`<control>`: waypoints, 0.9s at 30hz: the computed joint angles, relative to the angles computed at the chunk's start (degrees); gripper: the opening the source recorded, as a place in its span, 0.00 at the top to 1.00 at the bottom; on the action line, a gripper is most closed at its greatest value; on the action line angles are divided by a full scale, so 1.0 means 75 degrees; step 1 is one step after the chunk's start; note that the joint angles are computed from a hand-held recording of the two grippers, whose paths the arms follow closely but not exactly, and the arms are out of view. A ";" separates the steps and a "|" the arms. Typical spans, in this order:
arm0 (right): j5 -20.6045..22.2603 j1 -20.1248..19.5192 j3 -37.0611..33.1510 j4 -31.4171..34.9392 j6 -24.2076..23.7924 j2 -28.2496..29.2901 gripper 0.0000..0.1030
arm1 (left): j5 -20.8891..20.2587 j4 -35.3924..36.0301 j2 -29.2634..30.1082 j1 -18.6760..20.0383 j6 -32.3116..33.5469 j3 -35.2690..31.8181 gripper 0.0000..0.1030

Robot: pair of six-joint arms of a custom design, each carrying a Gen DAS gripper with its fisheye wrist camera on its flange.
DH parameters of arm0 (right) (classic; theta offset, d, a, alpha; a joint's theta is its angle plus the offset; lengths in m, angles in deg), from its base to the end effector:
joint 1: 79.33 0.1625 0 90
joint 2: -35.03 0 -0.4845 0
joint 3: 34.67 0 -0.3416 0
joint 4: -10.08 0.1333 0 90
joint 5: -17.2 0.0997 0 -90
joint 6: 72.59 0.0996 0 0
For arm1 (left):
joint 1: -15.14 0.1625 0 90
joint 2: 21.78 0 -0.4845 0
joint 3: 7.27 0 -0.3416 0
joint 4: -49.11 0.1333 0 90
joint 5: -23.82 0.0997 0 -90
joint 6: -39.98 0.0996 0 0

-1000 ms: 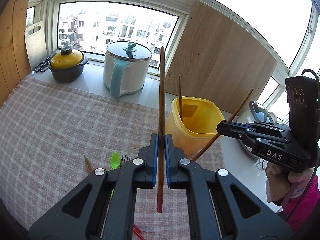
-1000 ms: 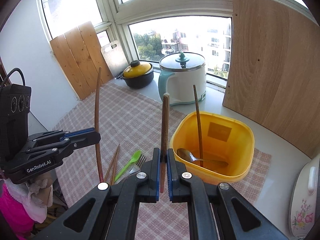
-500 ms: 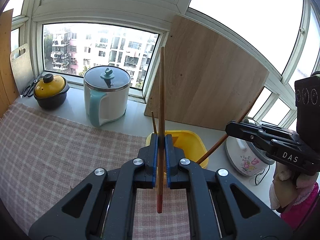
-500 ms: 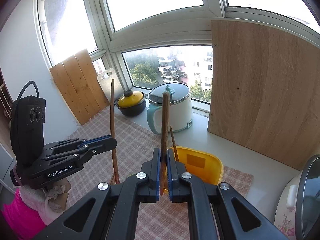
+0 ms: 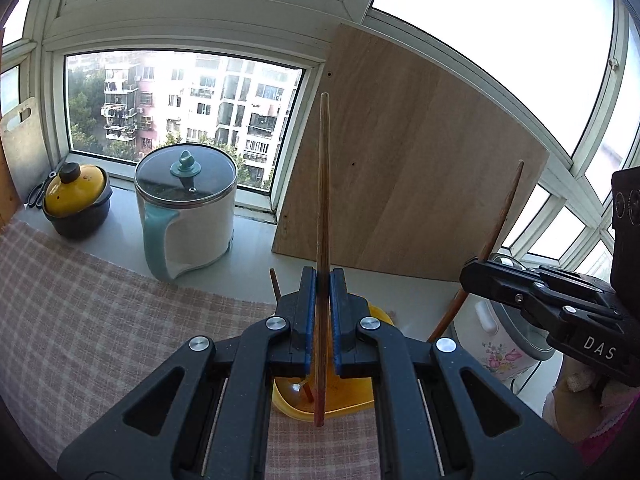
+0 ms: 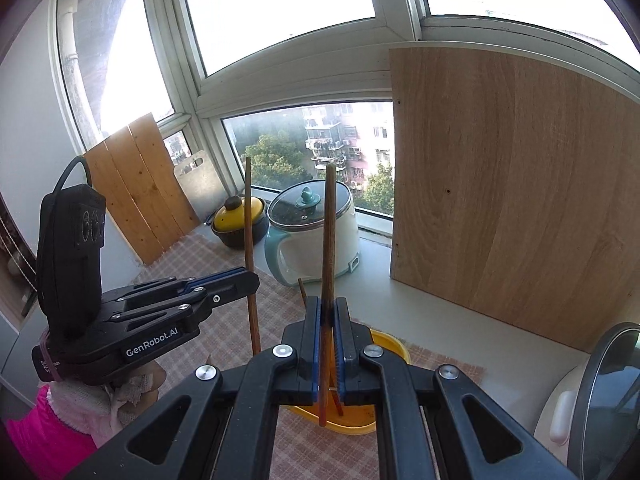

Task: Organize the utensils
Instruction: 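Carry both held chopsticks upright to the yellow container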

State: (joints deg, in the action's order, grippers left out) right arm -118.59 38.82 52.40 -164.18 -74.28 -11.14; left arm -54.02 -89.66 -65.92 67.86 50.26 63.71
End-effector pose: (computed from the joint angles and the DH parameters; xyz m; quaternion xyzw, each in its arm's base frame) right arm 0.3914 -0.6002 0.3063 0.0815 -0.8642 0.4140 0.2740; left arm -0.3505 -0.7152 0.2926 0.3752 0.9015 -0.2082 0.0570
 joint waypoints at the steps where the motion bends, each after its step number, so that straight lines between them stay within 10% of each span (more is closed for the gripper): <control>1: 0.0005 -0.0018 -0.0005 0.0000 -0.0010 -0.0007 0.97 | 0.0009 0.0011 0.0046 0.0008 -0.0021 -0.0036 0.96; 27: 0.0246 -0.0688 -0.0029 0.0877 0.0427 0.0070 0.97 | 0.0327 0.0282 0.0505 0.0155 -0.0182 -0.0153 0.96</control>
State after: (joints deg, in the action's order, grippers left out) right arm -116.75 33.65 52.19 -157.60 -71.08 -10.62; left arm -51.57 -87.54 -62.13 69.02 48.90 62.57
